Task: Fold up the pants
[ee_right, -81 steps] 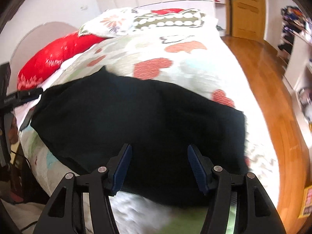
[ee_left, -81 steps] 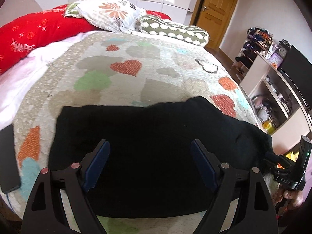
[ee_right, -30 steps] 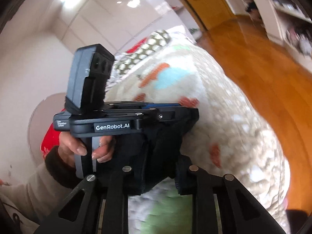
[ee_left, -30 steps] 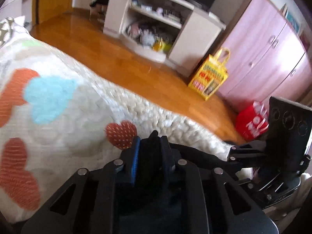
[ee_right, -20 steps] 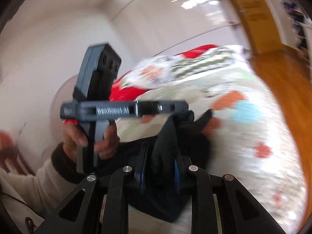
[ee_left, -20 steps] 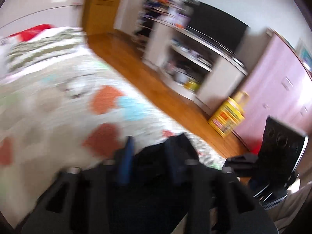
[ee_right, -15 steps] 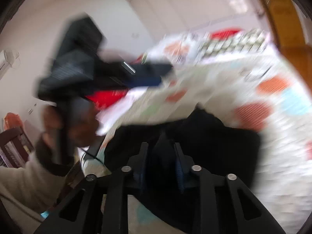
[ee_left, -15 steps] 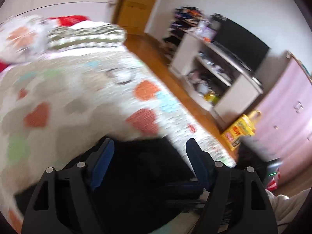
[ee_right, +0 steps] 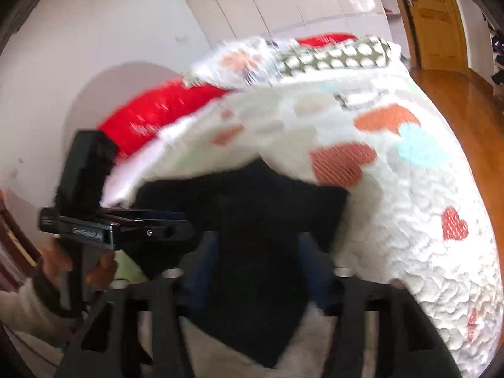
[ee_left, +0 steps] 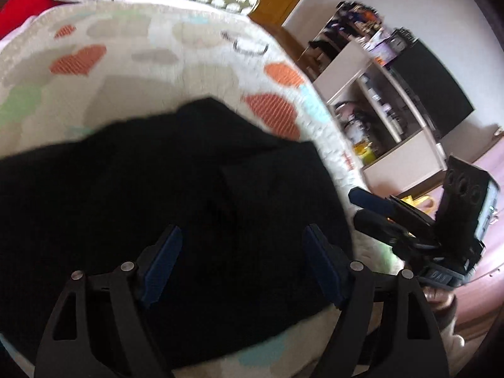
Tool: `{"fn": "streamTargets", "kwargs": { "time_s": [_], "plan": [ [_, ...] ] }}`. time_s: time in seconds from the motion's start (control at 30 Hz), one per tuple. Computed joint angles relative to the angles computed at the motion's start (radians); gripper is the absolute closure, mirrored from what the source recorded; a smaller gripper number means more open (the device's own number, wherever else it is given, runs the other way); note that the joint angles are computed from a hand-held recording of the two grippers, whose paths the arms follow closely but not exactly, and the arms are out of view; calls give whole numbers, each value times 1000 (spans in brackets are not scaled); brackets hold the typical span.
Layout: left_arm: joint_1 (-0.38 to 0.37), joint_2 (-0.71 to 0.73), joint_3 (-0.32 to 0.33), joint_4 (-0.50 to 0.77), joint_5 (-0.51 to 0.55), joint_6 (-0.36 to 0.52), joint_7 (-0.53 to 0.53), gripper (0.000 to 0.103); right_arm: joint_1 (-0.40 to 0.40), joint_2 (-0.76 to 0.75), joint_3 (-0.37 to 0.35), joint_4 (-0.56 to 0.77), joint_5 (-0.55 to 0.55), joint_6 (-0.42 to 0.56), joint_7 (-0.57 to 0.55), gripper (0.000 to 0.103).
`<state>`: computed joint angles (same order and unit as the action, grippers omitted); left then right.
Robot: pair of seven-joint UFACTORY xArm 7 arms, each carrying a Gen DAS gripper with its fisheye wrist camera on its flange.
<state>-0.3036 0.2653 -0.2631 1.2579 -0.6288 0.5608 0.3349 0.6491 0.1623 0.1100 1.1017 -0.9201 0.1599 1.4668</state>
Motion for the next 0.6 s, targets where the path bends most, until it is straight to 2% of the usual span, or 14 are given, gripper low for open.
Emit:
{"fn": "streamTargets", "kwargs": {
  "time_s": [0.03,0.07,0.1,0.17,0.3,0.37,0.47,0.5,0.57,0.6],
  "plan": [
    [-11,13,1,8,16,-3,-16,43,-18,20,27,9,35,43,-45,66],
    [-25,17,5,10,46,-8,-37,73,2,22,12,3,43,61,-47,70],
    [-35,22,7,20,77,-5,-50,79,6,23,8,0,41,67,-35,70],
    [-19,2,-15,20,45,4,-4,87,5,22,-9,-8,19,25,0,70],
    [-12,-58,-9,-3,16,-54,56,88,-3,-12,-1,-14,1,-1,-40,67],
    [-16,-47,9,6,38,-56,33,87,-13,7,30,9,57,-2,-108,67],
    [-34,-3,56,18,114,-29,-79,80,-27,85,73,49,215,15,-268,67],
    [-3,3,38,11,88,-16,-85,77,-27,108,81,62,254,34,-303,67],
    [30,-29,20,-34,17,-31,-52,67,18,106,37,64,237,36,-285,67],
    [31,-50,24,-59,16,-55,-55,67,24,92,32,51,253,28,-299,67]
  ]
}}
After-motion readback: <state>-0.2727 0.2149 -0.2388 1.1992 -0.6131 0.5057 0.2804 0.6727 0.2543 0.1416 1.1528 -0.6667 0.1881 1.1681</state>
